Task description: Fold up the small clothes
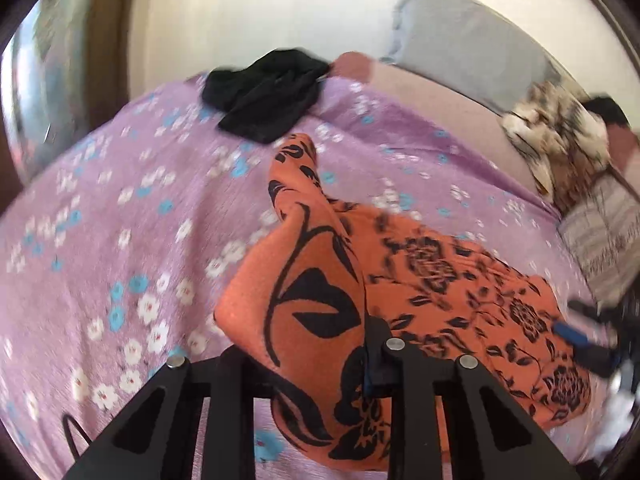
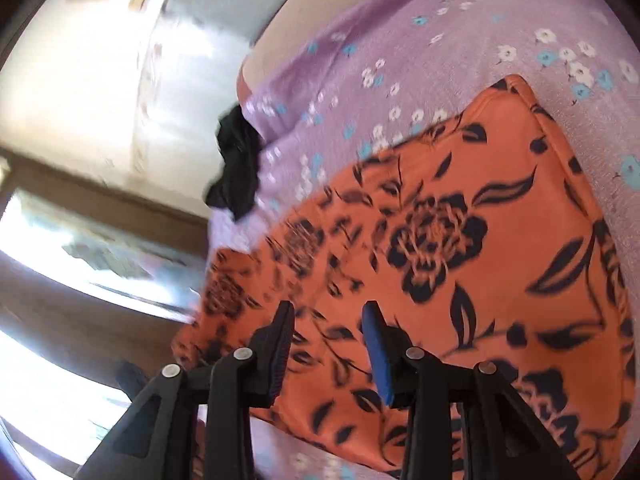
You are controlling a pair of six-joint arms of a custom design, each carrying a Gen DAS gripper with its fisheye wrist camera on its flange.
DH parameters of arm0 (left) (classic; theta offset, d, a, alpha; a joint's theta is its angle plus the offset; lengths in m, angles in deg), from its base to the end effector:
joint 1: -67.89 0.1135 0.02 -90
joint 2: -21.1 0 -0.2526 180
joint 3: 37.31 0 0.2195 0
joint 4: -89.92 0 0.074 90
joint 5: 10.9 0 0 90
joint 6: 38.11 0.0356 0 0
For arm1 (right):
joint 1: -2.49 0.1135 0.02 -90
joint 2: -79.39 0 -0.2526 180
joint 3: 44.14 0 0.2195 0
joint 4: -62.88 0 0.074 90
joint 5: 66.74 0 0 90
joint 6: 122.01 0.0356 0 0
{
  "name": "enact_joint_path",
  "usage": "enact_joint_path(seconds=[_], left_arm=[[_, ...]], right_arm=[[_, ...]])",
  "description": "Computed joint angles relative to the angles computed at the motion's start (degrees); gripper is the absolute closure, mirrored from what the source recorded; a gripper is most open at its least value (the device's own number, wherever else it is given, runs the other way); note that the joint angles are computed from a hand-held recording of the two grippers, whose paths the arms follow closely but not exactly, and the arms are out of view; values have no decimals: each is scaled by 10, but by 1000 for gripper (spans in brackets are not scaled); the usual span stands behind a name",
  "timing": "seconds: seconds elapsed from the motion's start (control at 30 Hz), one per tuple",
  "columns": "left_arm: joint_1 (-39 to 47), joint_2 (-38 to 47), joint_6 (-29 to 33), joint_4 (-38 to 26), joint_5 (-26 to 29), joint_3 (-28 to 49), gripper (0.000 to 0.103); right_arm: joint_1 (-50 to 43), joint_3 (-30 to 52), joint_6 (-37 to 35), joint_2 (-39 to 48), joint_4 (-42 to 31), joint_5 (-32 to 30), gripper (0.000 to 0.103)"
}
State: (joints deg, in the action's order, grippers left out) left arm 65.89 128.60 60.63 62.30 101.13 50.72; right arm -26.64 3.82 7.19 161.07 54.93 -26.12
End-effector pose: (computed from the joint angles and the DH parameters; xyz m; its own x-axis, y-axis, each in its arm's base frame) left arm 0.3751 -0.0265 0.2029 -0.6798 0.1647 -0.7147 0.3955 0.9030 -0.1681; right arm 0.2216 -0.0925 0.1770 -0.5628 0.7847 -0.2599 0.2288 0.4500 0.8632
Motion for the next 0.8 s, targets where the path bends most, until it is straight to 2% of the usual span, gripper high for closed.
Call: enact_joint_path(seconds=[0.03, 0.07, 0.13, 0.2, 0.3, 0.4, 0.43, 0.5, 0.57, 0.6, 0.63, 0.67, 0.73, 0.8], left_arm=[[-20, -22, 16, -3, -12, -9, 77], [-42, -42, 30, -7, -24, -15, 77], [-97, -75, 51, -18, -51, -25, 77], [-160, -97, 64, -23, -78, -37, 77], [-255, -82, 73, -46, -108, -35, 76], [-310, -8, 68, -128, -135, 17, 62], [-313, 6, 65, -152, -138, 28, 60], [-299, -27, 91, -139, -112, -6, 56], [-259, -76, 134, -160, -39, -20, 44], [-232, -97, 154, -170, 5, -23, 34], [-209, -119, 166, -168, 40, -29, 25], [-185, -139, 173, -153, 59, -42, 22], [-150, -150, 171, -128, 49, -50, 18], [-133, -118, 166, -117, 1, -35, 18]], right_arm=[[-22, 10, 7, 11, -1, -21, 24], [-37, 15, 20, 18, 7, -32, 19], [-52, 19, 56, 43, 55, -63, 19], [-72, 29, 74, 69, 74, -101, 19], [-100, 67, 41, 110, 26, -141, 19], [-112, 132, -27, 170, -81, -147, 19], [-116, 167, -72, 190, -151, -144, 19], [-106, 222, -126, 230, -231, -123, 19], [-99, 242, -130, 249, -233, -124, 19], [-93, 247, -123, 250, -226, -119, 19], [-84, 251, -119, 249, -224, -108, 18], [-73, 257, -123, 247, -232, -92, 18], [-43, 262, -128, 237, -236, -45, 16], [-9, 261, -140, 224, -241, 6, 15]])
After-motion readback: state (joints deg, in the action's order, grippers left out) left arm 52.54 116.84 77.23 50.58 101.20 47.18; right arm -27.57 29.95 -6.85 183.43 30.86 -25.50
